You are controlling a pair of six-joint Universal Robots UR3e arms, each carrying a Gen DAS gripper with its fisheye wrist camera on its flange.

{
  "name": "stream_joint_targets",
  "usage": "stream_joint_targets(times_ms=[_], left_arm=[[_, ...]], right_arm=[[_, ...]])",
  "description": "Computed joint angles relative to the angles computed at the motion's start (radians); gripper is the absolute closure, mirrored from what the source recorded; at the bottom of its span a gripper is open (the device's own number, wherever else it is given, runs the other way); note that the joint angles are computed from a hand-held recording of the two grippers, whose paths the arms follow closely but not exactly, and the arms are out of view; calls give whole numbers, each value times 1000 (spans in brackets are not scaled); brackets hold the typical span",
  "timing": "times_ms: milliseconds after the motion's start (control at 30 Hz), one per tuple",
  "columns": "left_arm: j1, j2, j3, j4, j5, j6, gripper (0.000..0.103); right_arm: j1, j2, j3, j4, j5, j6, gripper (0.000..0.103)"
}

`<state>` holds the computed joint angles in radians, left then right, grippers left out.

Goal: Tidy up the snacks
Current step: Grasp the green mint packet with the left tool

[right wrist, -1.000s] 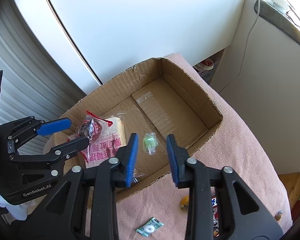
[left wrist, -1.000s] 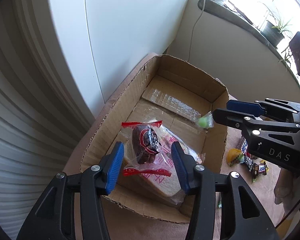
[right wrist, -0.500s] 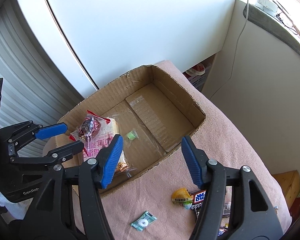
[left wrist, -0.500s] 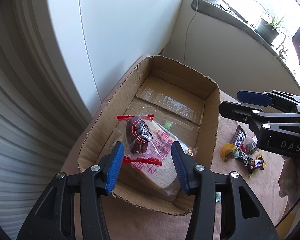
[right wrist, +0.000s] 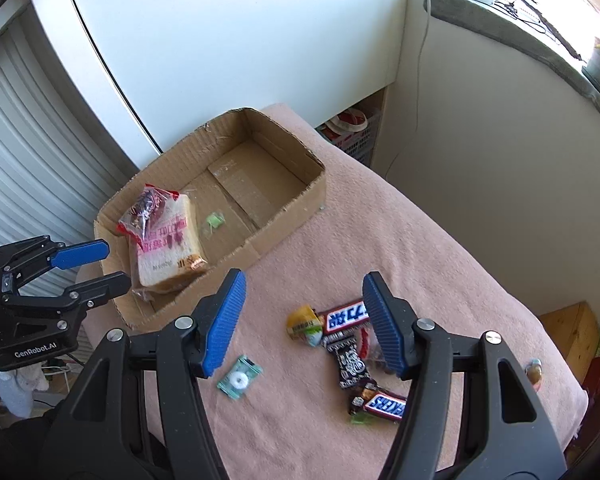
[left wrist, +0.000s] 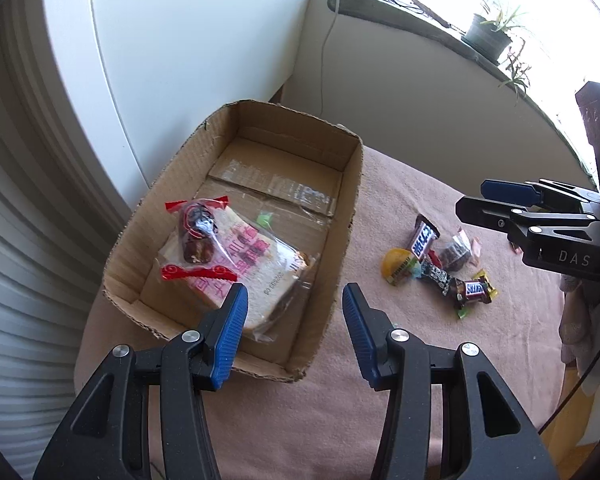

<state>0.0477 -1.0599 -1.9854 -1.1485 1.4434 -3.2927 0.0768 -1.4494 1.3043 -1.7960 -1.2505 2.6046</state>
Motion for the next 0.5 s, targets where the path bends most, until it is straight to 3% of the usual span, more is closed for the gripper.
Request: stream_joint_targets(times_ms=[300,500], left_arm=[[-227,-120,27,67,12,-113,55],[-317,-223,18,132,-6,-180,55]], right_arm=[[-245,-183,248,50,-36,-195,40],[-310,-214,334,55,-73,-340,40]])
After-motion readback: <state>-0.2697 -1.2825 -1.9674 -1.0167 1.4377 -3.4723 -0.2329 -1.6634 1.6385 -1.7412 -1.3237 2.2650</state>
